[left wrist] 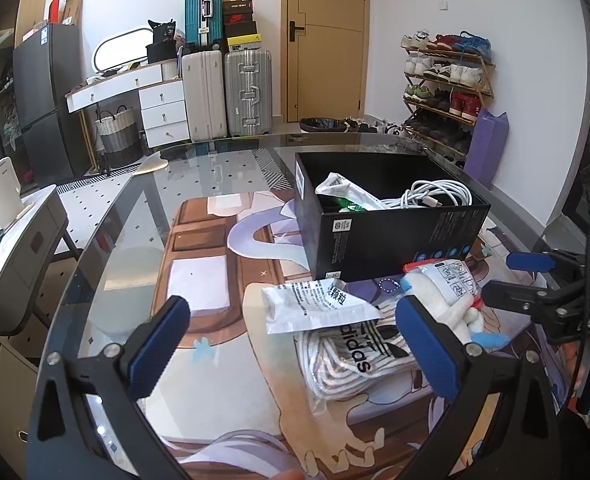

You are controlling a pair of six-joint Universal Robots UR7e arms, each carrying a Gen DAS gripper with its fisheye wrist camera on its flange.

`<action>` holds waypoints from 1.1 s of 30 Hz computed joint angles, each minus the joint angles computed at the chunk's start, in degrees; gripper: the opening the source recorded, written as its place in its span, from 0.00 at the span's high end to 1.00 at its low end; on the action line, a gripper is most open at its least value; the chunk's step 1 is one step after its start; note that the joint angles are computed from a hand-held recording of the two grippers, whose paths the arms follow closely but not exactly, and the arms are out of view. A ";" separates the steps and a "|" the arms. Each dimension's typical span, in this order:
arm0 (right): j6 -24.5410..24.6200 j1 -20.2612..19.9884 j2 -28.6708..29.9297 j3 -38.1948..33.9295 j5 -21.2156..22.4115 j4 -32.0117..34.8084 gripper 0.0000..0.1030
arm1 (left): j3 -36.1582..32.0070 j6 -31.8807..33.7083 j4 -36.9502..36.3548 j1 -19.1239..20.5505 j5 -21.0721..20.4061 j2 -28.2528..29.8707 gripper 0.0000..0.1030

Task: Organize soft objects
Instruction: 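Move both tools back over the table toward the remaining soft items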

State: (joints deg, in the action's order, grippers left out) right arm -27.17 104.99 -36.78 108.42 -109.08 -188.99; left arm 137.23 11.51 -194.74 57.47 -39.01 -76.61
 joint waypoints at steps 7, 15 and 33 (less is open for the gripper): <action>-0.25 0.46 1.72 -2.85 -2.27 3.26 0.01 | -0.16 -0.63 0.90 0.19 0.53 -0.09 0.00; -1.33 0.63 3.63 -6.05 -2.76 6.43 0.01 | -0.68 -0.91 1.46 1.09 0.28 -0.22 0.00; -1.21 0.29 4.13 -6.51 -5.65 6.56 0.01 | -1.74 -2.25 4.28 2.67 -1.22 -0.31 0.00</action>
